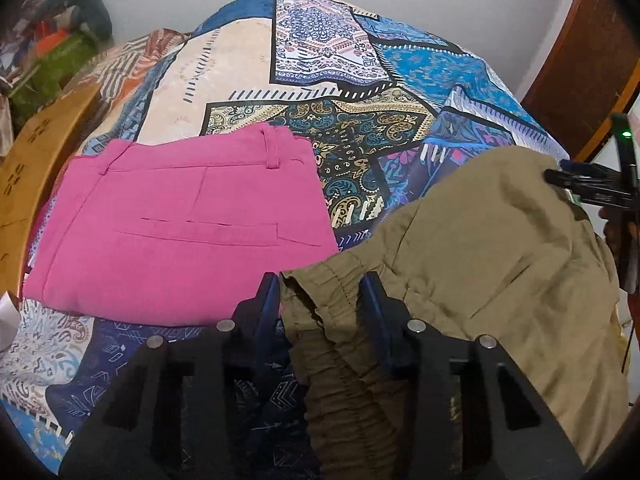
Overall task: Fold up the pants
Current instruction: 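Lower both tools and grasp the olive pants' waistband and leg hem, then lift the pants with both grippers and fold them in half lengthwise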
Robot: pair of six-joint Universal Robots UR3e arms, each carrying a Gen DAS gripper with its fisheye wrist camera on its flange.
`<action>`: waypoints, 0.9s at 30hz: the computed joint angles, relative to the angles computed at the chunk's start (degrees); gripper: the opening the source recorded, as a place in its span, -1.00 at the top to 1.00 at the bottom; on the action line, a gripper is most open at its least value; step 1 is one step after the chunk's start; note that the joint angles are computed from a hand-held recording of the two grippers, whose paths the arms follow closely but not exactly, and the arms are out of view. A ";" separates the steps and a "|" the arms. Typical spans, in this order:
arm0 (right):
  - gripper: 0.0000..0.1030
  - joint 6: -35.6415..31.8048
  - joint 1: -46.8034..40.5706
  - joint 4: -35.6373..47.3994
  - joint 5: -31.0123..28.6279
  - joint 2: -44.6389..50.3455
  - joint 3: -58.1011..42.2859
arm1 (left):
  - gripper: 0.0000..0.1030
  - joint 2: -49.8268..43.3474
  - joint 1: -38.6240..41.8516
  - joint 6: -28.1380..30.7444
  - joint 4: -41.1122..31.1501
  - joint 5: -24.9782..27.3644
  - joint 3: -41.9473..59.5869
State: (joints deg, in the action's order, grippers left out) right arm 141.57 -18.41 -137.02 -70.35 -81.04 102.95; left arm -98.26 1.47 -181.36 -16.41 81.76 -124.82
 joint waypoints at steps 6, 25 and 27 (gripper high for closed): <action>-0.02 0.52 -0.74 4.32 4.04 0.00 -1.73 | 0.49 -0.16 -1.76 -0.91 1.22 2.89 0.99; 0.79 6.81 5.18 -7.32 1.95 -0.91 -5.19 | 0.99 -6.40 -6.02 0.15 0.90 16.47 12.95; 0.79 6.60 3.82 -6.49 3.92 -3.63 -3.60 | 0.99 -3.71 -5.04 0.21 0.59 14.64 11.87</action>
State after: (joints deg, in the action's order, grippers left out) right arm 148.17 -14.59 -143.51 -66.43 -84.67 99.35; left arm -101.98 -3.57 -181.15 -15.82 96.40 -112.95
